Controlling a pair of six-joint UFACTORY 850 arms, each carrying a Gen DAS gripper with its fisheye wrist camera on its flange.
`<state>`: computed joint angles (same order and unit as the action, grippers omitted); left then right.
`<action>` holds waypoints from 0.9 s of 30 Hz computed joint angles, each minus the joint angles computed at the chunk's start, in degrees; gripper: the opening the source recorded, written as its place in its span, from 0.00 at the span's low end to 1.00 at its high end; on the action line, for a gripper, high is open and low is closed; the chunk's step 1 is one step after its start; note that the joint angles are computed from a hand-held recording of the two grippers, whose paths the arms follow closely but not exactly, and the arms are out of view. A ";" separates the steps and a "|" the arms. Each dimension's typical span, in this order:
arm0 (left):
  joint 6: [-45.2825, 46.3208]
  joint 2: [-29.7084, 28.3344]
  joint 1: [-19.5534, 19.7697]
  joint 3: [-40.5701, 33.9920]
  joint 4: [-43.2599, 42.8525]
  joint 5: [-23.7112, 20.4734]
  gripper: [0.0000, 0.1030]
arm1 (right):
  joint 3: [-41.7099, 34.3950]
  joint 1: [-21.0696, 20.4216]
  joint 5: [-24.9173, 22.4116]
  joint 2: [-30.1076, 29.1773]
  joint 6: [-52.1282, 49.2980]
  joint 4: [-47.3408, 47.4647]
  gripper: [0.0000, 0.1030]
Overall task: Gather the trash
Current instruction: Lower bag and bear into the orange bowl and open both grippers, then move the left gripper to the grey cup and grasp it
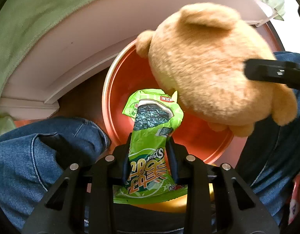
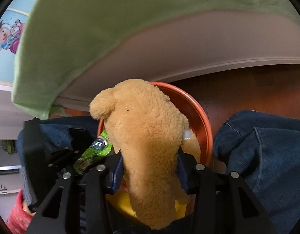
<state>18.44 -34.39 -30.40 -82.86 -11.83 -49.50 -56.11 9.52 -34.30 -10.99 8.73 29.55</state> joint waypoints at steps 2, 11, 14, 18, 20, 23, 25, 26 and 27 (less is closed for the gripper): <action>-1.44 -0.23 -0.36 -0.11 1.85 0.65 0.42 | -0.59 0.89 0.11 -0.56 3.98 -4.89 0.60; -3.25 1.42 0.01 -0.49 2.51 3.45 0.80 | -0.51 -0.32 2.59 1.91 10.42 -14.02 0.77; -3.61 1.38 0.17 -1.06 2.09 3.06 0.80 | -0.12 -0.70 2.87 2.44 11.18 -14.99 0.77; -3.23 1.36 0.72 -1.14 1.50 3.43 0.80 | -0.11 -1.30 2.76 2.58 11.24 -14.23 0.77; -2.85 1.58 0.96 -0.99 1.30 3.73 0.80 | -0.50 -1.04 3.15 2.39 11.86 -14.47 0.77; -2.81 2.39 1.14 -0.84 1.08 4.30 0.80 | -0.54 -1.22 3.87 3.64 12.29 -15.87 0.77; -3.20 3.12 1.02 -1.11 0.89 4.26 0.80 | -0.90 -1.08 4.58 4.41 13.28 -17.26 0.77; -3.12 3.44 1.16 -1.17 0.69 4.41 0.80 | -1.14 -1.09 4.84 4.79 13.64 -17.91 0.77; -2.90 3.87 1.35 -1.38 0.29 4.65 0.80 | -1.46 -1.00 5.21 5.23 14.31 -18.96 0.77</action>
